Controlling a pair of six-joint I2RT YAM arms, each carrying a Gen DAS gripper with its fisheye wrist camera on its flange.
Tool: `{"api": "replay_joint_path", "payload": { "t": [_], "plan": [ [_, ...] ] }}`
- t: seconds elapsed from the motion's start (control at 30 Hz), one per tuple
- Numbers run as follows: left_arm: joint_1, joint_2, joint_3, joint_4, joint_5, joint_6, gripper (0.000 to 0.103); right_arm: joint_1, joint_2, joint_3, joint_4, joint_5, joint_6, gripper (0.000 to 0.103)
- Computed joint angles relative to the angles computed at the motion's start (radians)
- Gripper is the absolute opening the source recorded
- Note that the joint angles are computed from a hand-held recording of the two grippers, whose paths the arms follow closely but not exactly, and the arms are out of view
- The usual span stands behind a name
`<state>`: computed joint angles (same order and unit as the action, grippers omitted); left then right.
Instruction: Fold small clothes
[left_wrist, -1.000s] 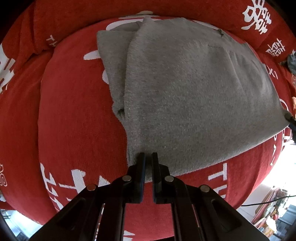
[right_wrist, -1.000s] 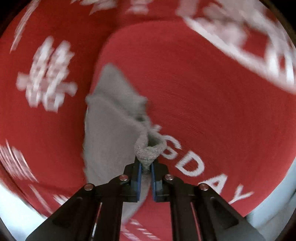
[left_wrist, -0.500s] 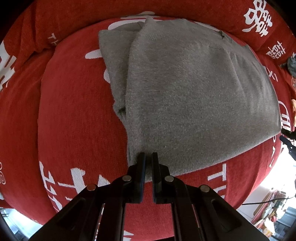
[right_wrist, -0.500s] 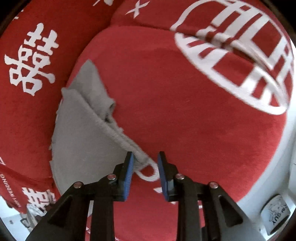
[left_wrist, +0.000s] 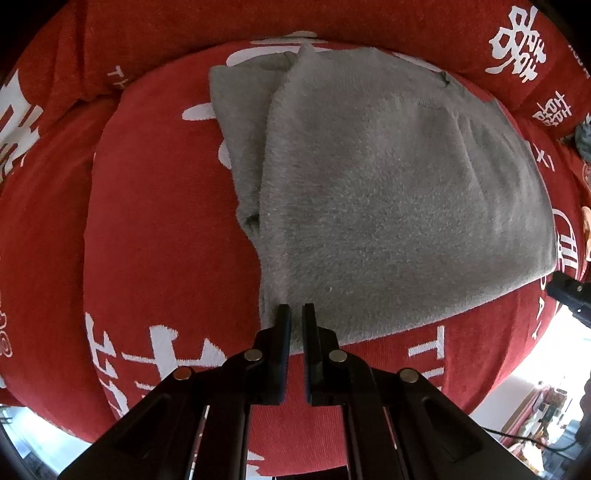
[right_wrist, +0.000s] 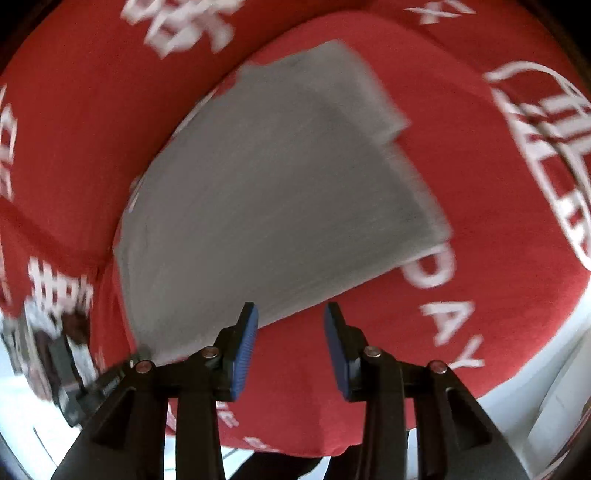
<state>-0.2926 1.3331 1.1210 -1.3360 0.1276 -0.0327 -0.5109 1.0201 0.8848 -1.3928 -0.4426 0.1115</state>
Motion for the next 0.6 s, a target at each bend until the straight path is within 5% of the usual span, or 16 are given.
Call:
{"api": "replay_joint_path", "payload": {
  "t": [0.23, 0.4, 0.43, 0.47, 0.5, 0.6],
  "plan": [
    [0.019, -0.023, 0.012, -0.026, -0.023, 0.032, 0.007, 0.378, -0.023, -0.040, 0.133, -0.013, 0.302, 0.044],
    [0.089, -0.030, 0.021, -0.061, -0.014, 0.079, 0.008, 0.514, -0.008, -0.039, 0.186, -0.014, 0.383, 0.044],
    [0.098, -0.031, 0.018, -0.063, -0.014, 0.083, 0.018, 0.532, -0.001, -0.037, 0.195, -0.013, 0.393, 0.044],
    [0.111, -0.032, 0.019, -0.068, -0.013, 0.093, 0.071, 0.548, 0.007, -0.037, 0.205, -0.015, 0.403, 0.044],
    [0.127, -0.035, 0.022, -0.074, -0.019, 0.091, 0.101, 0.559, 0.016, -0.038, 0.216, -0.017, 0.412, 0.045],
    [0.162, -0.059, 0.032, -0.077, -0.012, 0.117, 0.101, 0.622, 0.042, -0.038, 0.264, -0.014, 0.477, 0.045]
  ]
}}
